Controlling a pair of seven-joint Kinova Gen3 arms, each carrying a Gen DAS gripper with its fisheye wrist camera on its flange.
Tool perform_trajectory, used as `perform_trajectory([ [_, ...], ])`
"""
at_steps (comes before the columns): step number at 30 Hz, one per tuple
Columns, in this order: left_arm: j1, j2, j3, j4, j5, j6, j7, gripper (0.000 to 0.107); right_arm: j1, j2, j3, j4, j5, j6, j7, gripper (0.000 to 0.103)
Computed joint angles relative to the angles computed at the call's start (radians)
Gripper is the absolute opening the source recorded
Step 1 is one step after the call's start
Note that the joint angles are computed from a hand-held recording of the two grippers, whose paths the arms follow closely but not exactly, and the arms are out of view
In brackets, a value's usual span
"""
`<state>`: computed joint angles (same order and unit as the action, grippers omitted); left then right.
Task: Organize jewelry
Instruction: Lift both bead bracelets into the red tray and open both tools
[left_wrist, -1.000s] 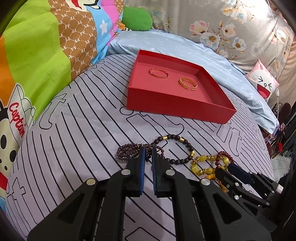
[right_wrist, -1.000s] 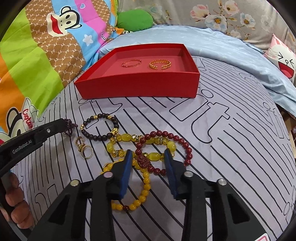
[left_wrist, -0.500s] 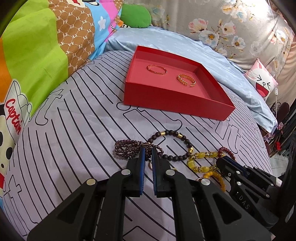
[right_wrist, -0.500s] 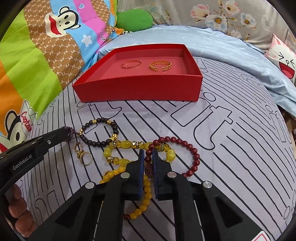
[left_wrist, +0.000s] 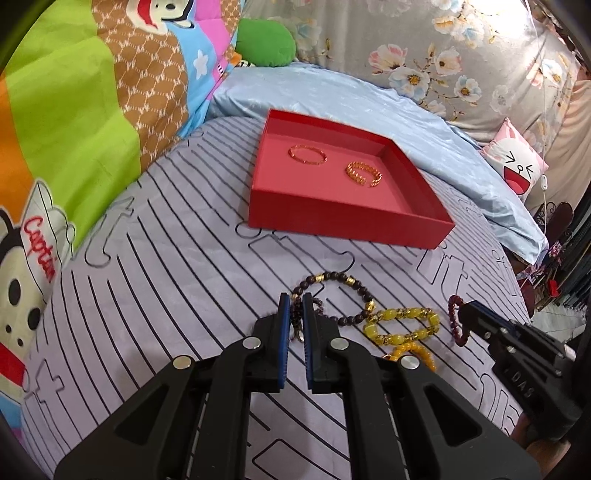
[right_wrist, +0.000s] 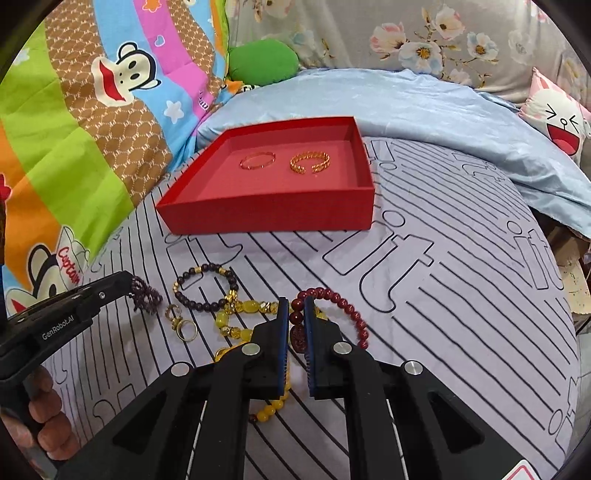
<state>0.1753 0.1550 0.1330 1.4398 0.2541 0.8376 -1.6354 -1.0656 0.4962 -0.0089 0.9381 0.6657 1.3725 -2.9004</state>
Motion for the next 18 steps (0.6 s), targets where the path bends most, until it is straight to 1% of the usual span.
perform_trajectory([
  [4,-0.001,0.002,0.000,-0.027,-0.009,0.004,-0.017,0.006,0.001,-0.015,0.005,0.003,0.014,0.005,-0.006,0.008],
  [8,-0.013,0.009,0.001,-0.061,0.012,0.020,-0.037,0.006,0.006,-0.027,0.001,0.013,0.023,0.001,-0.010,0.008],
  [10,-0.020,0.023,0.003,-0.097,0.027,0.043,-0.052,0.006,0.020,-0.033,-0.004,0.017,0.019,-0.014,-0.004,0.008],
  [13,-0.015,0.042,0.006,-0.144,0.022,0.057,-0.058,0.006,0.037,-0.032,-0.006,-0.004,0.019,-0.024,0.027,0.008],
  [18,0.003,0.113,0.015,-0.284,0.008,0.106,-0.066,0.006,0.096,-0.031,-0.002,-0.053,-0.009,-0.079,0.108,0.008],
])
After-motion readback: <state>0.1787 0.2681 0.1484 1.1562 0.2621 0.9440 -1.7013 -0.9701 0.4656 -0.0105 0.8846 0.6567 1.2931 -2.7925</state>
